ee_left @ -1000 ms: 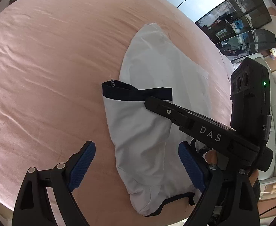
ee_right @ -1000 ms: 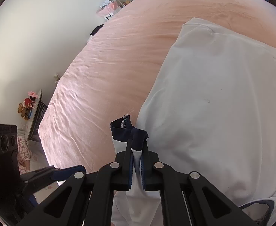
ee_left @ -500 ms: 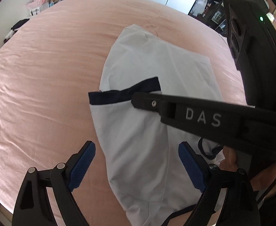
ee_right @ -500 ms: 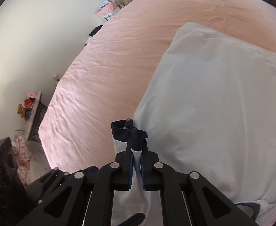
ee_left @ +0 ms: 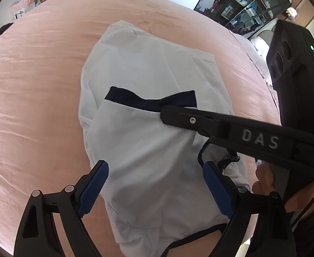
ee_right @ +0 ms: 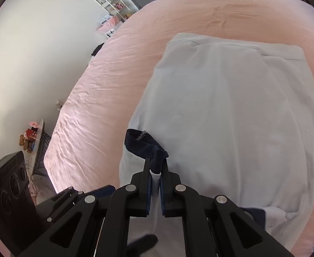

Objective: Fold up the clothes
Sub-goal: 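Release the collar band with the right tool and lift both tools away, then move both tools to the navy-trimmed hem of the shirt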

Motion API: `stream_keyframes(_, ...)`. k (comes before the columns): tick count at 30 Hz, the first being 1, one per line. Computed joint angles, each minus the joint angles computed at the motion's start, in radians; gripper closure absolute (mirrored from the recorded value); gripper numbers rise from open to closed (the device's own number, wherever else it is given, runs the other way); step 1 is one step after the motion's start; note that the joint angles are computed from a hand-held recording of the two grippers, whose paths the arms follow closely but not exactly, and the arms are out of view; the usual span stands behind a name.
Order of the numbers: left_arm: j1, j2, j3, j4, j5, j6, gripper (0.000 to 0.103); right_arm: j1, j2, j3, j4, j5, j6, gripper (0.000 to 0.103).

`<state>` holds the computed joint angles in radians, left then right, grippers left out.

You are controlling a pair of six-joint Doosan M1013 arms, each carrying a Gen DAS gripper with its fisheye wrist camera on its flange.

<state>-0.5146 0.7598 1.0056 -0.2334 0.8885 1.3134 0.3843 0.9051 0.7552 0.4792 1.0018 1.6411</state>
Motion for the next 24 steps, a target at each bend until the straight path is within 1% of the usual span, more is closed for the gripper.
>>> stream_keyframes(2,-0.004,0.003,-0.007,0.012,0.019,0.003,0.013,0.000,-0.016,0.027,-0.037,-0.012,0.015,0.099)
stream_keyframes(5,-0.012,0.005,-0.014,0.053,0.042,0.004,0.013,-0.001,-0.023,0.045,-0.082,-0.003,0.036,0.099)
stream_keyframes(8,-0.014,-0.004,-0.004,0.079,0.033,0.000,0.013,-0.001,-0.021,0.041,-0.107,0.017,0.030,0.098)
stream_keyframes(9,-0.012,-0.006,-0.001,0.074,0.032,-0.002,0.013,0.000,-0.022,0.041,-0.119,0.020,0.037,0.094)
stream_keyframes(10,-0.009,-0.008,0.003,0.069,0.030,-0.008,0.013,0.000,-0.025,0.046,-0.132,0.016,0.044,0.082)
stream_keyframes(11,-0.007,-0.011,0.008,0.064,0.028,-0.013,0.013,0.001,-0.032,0.056,-0.144,0.006,0.047,0.073)
stream_keyframes(12,-0.006,-0.017,0.018,0.060,0.023,-0.015,0.013,0.001,-0.042,0.070,-0.154,-0.008,0.046,0.056)
stream_keyframes(13,-0.005,-0.019,0.021,0.059,0.023,-0.017,0.013,0.001,-0.052,0.083,-0.164,-0.022,0.045,0.048)
stream_keyframes(17,-0.002,-0.037,0.051,0.063,0.008,-0.004,0.013,-0.006,-0.108,0.160,-0.162,-0.076,0.007,0.046)
stream_keyframes(19,0.000,-0.049,0.072,0.056,-0.009,0.021,0.013,-0.005,-0.138,0.202,-0.172,-0.105,-0.013,0.041)
stream_keyframes(21,0.000,-0.061,0.092,0.047,-0.029,0.055,0.013,0.001,-0.173,0.254,-0.220,-0.149,-0.023,0.038)
stream_keyframes(24,-0.001,-0.085,0.129,0.043,-0.063,0.098,0.013,0.005,-0.216,0.320,-0.284,-0.193,-0.028,0.037)
